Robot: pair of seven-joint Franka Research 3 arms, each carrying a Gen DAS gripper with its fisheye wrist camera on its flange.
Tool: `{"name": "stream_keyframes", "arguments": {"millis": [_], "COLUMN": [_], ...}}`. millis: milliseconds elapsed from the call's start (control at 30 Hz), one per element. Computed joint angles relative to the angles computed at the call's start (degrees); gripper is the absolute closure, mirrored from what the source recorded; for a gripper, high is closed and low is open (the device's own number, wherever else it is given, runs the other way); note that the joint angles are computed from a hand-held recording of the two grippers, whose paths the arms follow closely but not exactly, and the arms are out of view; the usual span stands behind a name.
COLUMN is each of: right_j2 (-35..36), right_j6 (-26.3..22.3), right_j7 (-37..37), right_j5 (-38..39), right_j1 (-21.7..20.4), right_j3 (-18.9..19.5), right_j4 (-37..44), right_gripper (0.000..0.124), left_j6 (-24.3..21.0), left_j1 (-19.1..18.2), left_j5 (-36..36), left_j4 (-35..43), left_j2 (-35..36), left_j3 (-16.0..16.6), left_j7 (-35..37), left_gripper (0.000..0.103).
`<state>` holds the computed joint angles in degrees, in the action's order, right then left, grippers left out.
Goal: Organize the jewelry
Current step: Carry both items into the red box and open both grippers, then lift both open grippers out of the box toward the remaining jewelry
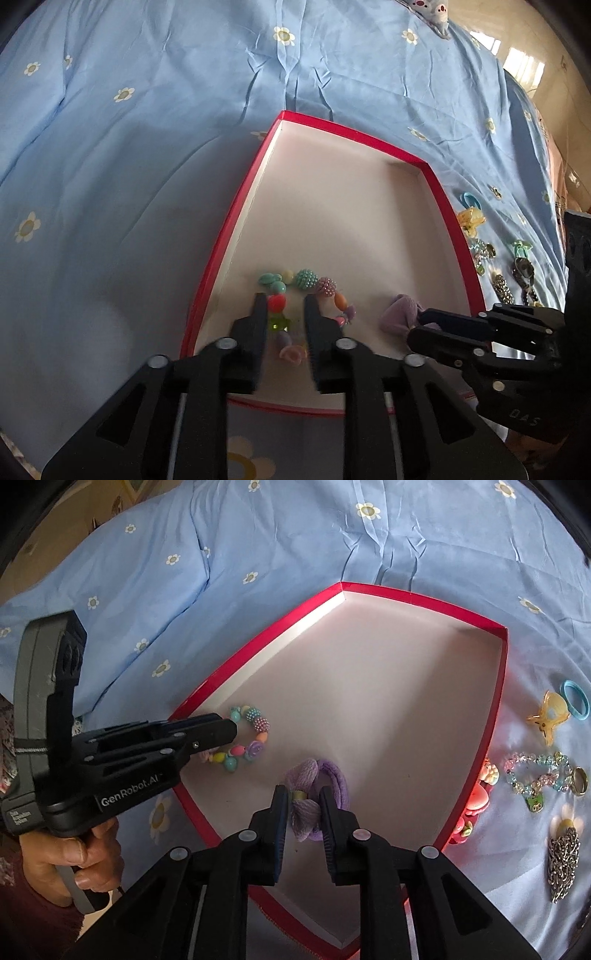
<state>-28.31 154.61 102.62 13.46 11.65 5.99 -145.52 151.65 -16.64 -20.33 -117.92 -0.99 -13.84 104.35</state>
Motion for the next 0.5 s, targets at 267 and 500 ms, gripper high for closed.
{"name": "stream_keyframes", "arguments": {"millis": [267, 500], "right_j2": [-4.6, -12.9], "right_j6": [1.8, 1.5], "right_j7": [1.5, 4.4], "right_j5": [0.8, 0.2], "right_j1": [-0.5, -3.5], "right_j3": [-0.1, 0.8], "right_j4": [-3.0, -7.6], "right_gripper": [0.094, 0.089], "left_j6": [1.3, 0.9], "left_j1": [-0.6, -2.3], "left_j5": [0.3, -1.0], "left_j4": [-0.7, -0.6], "left_j2": [-1.8, -3.0], "left_j3": [0.1, 0.1], "left_j7": [-1.8, -1.0], "left_gripper": [0.062, 0.057]}}
